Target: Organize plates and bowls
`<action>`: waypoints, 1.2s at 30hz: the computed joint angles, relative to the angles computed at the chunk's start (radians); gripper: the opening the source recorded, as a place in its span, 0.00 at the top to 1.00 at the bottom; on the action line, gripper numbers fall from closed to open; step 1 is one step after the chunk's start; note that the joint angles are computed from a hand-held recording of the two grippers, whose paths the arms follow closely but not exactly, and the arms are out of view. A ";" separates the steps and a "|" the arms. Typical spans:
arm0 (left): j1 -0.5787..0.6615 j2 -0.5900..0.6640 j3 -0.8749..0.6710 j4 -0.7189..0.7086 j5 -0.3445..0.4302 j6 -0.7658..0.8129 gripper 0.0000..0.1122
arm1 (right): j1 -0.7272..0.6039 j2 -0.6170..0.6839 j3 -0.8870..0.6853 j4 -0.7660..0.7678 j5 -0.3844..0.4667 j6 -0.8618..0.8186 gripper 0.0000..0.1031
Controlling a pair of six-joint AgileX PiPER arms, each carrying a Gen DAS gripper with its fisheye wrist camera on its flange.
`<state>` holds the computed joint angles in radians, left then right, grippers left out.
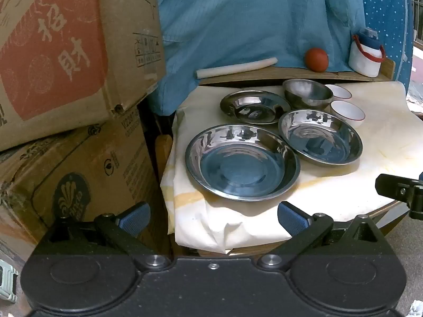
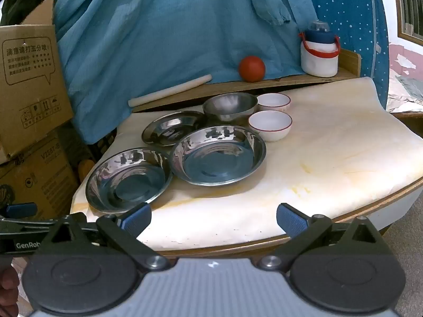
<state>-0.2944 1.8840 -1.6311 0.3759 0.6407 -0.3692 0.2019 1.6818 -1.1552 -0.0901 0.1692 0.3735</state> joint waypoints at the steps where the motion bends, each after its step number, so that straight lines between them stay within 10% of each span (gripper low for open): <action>1: 0.000 0.000 0.000 0.000 0.000 0.000 0.09 | 0.000 0.000 0.001 -0.003 -0.002 0.003 0.00; 36: -0.006 -0.009 0.015 0.015 -0.005 -0.016 0.09 | -0.001 -0.004 0.000 0.014 0.000 -0.015 0.00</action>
<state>-0.3000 1.8748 -1.6158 0.3910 0.6361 -0.3853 0.2007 1.6780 -1.1549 -0.0765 0.1692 0.3581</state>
